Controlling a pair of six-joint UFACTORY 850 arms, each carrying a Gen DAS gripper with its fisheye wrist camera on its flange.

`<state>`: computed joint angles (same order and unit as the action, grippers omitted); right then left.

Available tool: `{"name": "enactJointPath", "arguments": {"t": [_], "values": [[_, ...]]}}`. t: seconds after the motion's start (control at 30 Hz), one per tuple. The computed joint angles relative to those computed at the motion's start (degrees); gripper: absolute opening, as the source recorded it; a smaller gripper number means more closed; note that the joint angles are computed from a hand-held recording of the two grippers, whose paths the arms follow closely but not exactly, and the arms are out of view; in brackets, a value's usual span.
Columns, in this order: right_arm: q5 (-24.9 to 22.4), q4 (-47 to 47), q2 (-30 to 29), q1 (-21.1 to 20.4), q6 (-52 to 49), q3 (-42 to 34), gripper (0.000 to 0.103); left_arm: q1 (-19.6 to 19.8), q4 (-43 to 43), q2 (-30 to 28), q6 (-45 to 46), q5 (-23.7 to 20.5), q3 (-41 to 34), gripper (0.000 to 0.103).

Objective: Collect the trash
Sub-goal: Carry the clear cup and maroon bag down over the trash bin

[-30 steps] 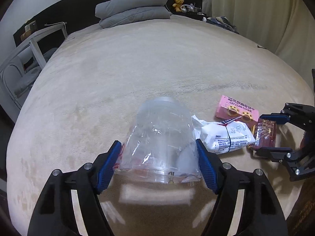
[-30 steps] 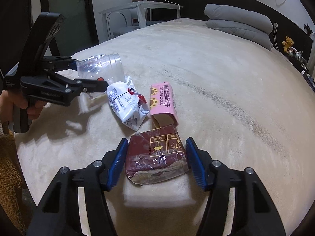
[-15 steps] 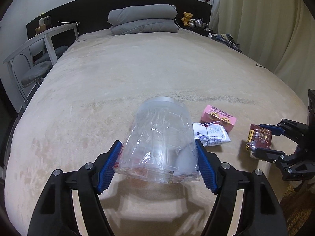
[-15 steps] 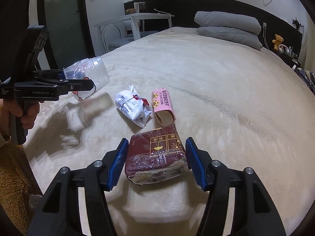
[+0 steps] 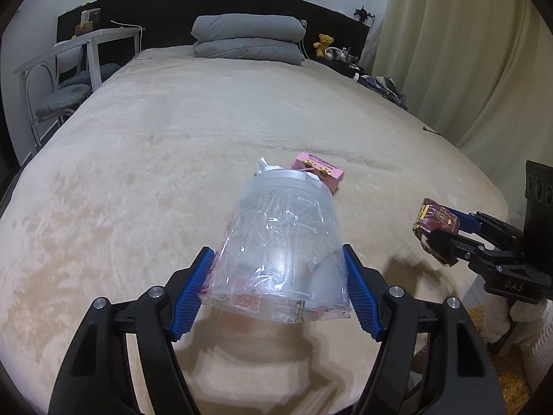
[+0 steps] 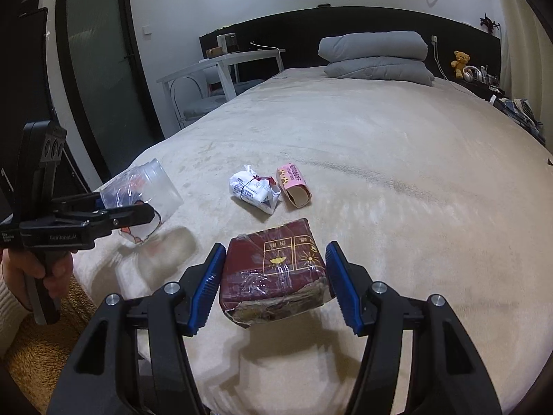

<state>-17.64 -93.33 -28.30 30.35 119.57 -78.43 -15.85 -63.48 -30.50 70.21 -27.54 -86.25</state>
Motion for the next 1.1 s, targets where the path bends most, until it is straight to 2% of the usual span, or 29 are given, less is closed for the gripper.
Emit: {"name": "enactJointPath", "arguments": {"t": [0.13,0.23,0.33,0.4,0.5,0.7,0.83,1.1], "values": [[-0.96,-1.94,2.58,1.73,7.1,4.24,0.06,0.53,-6.07,4.08,5.24,-0.68,6.56,0.072],[-3.58,-3.22,4.54,3.62,11.32,7.16,0.06,1.02,-8.21,6.79,7.6,-1.17,10.83,0.072],[-5.46,-0.45,5.67,5.14,12.68,8.84,0.06,1.14,-7.54,8.62,6.96,-1.55,14.38,0.072],[-5.37,-1.92,6.86,5.77,17.56,10.73,0.06,0.57,-4.85,9.48,5.36,-1.2,16.23,0.072],[-5.7,-1.96,8.15,7.02,18.73,12.32,0.06,-0.44,-3.76,11.16,5.89,-0.17,19.31,0.072],[-3.92,2.2,8.59,8.48,17.08,13.28,0.06,-1.26,-4.45,13.73,5.93,0.65,23.98,0.072],[-0.72,3.47,8.84,8.39,20.03,14.21,0.06,-1.54,-2.56,14.41,4.17,-0.03,25.34,0.072],[5.12,13.39,8.37,7.71,14.38,14.77,0.06,-1.63,3.88,13.94,-5.11,-3.27,26.98,0.072]]}}
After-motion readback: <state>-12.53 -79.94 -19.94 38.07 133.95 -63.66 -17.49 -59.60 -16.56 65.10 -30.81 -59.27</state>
